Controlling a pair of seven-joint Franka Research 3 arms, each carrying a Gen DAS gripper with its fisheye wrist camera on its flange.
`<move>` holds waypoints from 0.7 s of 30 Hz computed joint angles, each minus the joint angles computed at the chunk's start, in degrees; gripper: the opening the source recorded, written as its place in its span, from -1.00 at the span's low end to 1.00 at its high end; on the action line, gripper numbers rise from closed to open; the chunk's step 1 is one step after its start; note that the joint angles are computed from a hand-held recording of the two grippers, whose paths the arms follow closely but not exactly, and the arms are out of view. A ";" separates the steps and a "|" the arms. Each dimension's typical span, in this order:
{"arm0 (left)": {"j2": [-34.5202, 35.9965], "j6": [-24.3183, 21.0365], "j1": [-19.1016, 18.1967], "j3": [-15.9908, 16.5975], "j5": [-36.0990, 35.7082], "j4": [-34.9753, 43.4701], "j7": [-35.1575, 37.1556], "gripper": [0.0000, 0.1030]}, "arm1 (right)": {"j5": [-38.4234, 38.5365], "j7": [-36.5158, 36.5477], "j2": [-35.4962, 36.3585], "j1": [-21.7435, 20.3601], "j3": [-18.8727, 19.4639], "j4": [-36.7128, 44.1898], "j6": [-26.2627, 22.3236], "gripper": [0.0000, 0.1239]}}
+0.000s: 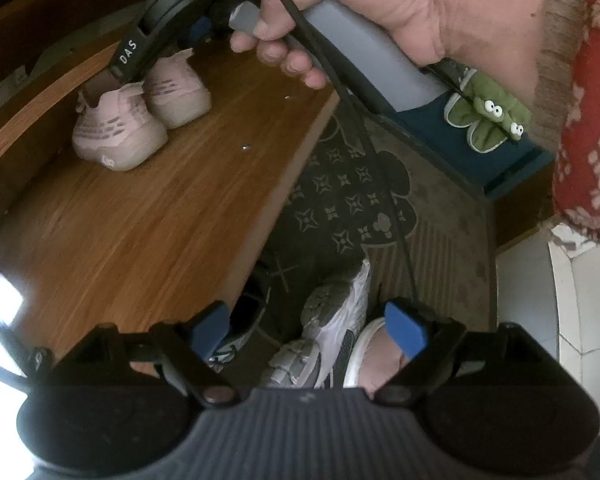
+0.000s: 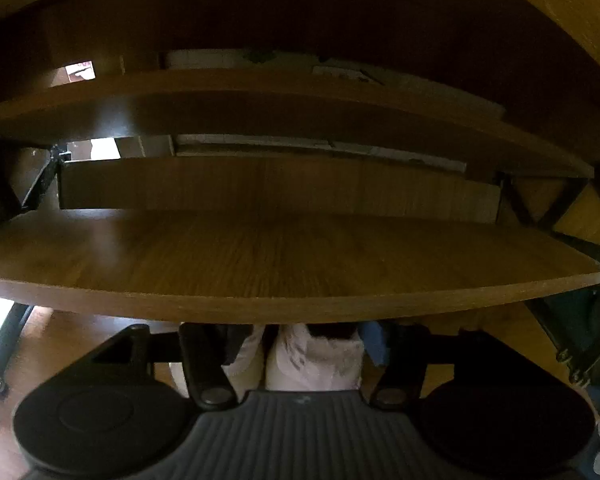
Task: Organize scattered shoes
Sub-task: 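Open the right gripper to release the sneakers on the shelf, then withdraw the right gripper from the rack toward the pink clogs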
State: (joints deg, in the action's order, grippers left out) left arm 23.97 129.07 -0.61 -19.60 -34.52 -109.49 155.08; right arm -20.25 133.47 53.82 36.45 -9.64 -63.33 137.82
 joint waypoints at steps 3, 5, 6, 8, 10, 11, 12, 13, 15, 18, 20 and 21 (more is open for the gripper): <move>-0.38 0.62 -0.21 0.17 0.34 -0.61 -0.55 0.66 | -0.20 -0.15 -0.84 0.38 -0.08 -0.35 -1.14 -0.05; -1.40 1.37 -0.13 0.34 0.48 -1.77 -0.70 0.66 | -0.06 -0.32 -1.51 0.54 0.26 -0.43 -2.68 -0.05; -1.87 1.84 -0.02 0.40 0.36 -2.31 -0.45 0.66 | 0.15 -0.62 -1.78 0.57 0.60 -0.26 -3.83 -0.04; -2.84 2.76 0.14 0.56 0.08 -3.40 0.07 0.66 | 0.57 -1.37 -2.75 0.80 1.51 -0.62 -5.94 -0.04; -4.28 3.93 0.34 0.95 -0.17 -4.88 0.49 0.66 | 0.39 -1.24 -4.60 1.30 2.04 -3.22 -5.39 -0.04; -4.99 4.49 0.42 1.18 -0.30 -5.61 0.70 0.66 | 0.47 -0.33 -5.79 1.78 2.26 -4.87 -5.18 -0.04; -5.79 4.78 0.55 1.47 -0.40 -6.36 0.90 0.66 | 0.66 0.75 -6.73 2.17 2.48 -6.07 -5.28 -0.04; -6.48 4.89 0.68 1.73 -0.60 -7.00 1.14 0.66 | 0.61 1.34 -7.28 2.32 2.61 -6.84 -5.25 -0.04; -7.94 5.18 0.93 2.36 -1.05 -8.35 1.77 0.67 | 0.72 2.96 -8.74 2.96 3.14 -8.50 -5.24 -0.04; -9.85 6.36 1.04 3.47 -1.45 -10.14 2.70 0.80 | 0.90 3.70 -9.76 3.67 4.24 -8.93 -6.27 -0.03; -11.33 7.38 1.32 4.07 -2.56 -11.65 4.14 0.87 | 0.81 3.95 -9.84 4.50 4.80 -8.01 -7.58 -0.03; -11.86 7.51 1.42 4.45 -2.85 -12.08 4.75 0.87 | 0.79 3.97 -10.00 4.69 5.09 -8.04 -7.35 -0.03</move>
State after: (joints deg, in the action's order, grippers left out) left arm 12.11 136.58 0.81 -15.15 -37.36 -121.57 159.83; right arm -19.47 137.44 43.82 41.14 -4.55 -71.37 130.47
